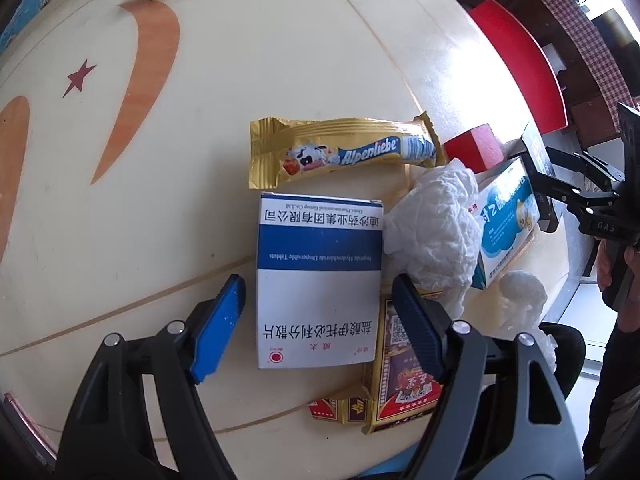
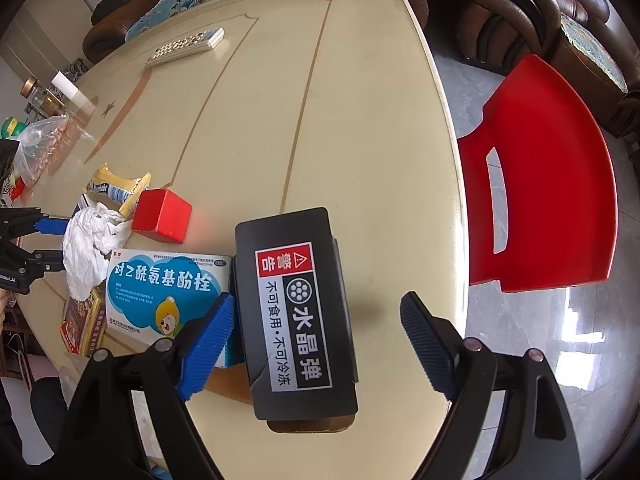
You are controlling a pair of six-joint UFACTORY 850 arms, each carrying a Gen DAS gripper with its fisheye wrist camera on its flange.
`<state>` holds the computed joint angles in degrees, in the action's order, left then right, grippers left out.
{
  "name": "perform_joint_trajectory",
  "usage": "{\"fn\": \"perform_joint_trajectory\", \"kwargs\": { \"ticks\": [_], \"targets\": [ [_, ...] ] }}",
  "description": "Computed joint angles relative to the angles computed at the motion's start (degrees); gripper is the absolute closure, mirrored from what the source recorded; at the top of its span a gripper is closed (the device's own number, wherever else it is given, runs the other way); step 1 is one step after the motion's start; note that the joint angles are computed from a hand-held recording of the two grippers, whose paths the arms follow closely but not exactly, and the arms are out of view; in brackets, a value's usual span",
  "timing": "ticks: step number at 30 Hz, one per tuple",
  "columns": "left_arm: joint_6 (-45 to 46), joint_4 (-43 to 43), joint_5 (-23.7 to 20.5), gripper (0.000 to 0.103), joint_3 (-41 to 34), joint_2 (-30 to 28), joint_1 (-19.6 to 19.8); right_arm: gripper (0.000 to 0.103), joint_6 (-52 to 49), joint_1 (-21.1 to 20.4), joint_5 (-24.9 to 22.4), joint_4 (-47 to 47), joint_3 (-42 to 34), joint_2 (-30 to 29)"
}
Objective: Collect trash
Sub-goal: 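Close the left tool on the medicine box while the right tool grasps the black box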
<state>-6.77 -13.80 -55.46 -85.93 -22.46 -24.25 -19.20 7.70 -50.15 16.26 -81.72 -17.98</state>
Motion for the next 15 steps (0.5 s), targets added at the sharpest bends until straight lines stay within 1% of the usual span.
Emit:
{"fn": "perform_joint_trajectory", "kwargs": {
  "ticks": [1,4,6,7,8,9,10,11,12,13,14,15],
  "targets": [
    [0.0,-0.5,0.2,0.031,0.3,0.3,0.2,0.021,0.0,0.0,-0.1,0.1,-0.1,-0.1],
    [2.4,-3.7,1.1,0.032,2.1,1.6,1.5,0.021,0.5,0.0,-0.2,0.1,-0.2,-0.2],
    [1.8,-3.3,0.5,0.031,1.4,1.3,2.0,0.021,0.7,0.1,0.0,-0.5,-0.2,-0.3],
    [-0.8,-1.0,-0.5,0.031,-0.3,0.1,1.7,0.021,0.9,0.2,0.2,-0.9,-0.2,-0.3],
    [-5.1,3.7,-1.2,0.032,-2.1,-1.1,0.4,0.021,1.2,0.4,0.4,-1.1,-0.3,-0.4],
    [-8.7,9.2,-2.7,0.028,-4.3,-2.6,-1.6,0.021,1.6,0.4,0.7,-1.0,-0.3,-0.5],
    [-10.3,14.0,-4.8,0.024,-6.0,-4.1,-3.6,0.021,2.1,0.4,0.9,-1.0,-0.3,-0.4],
    [-11.6,16.4,-4.6,0.024,-6.0,-3.8,-4.4,0.021,2.4,0.5,1.1,-1.1,-0.2,-0.4],
    [-12.5,16.5,-4.5,0.026,-5.8,-3.6,-4.5,0.021,2.5,0.6,1.3,-1.3,0.0,-0.2],
    [-12.9,14.1,-3.1,0.03,-4.7,-2.5,-3.4,0.021,2.3,0.7,1.3,-1.3,0.2,-0.1],
    [-11.7,12.1,-3.1,0.035,-4.6,-2.0,-2.0,0.021,2.2,0.8,1.5,-1.8,0.4,0.1],
    [-12.1,12.5,-3.5,0.042,-4.6,-1.8,-1.8,0.021,2.3,0.9,1.7,-2.1,0.5,0.3]
  ]
}}
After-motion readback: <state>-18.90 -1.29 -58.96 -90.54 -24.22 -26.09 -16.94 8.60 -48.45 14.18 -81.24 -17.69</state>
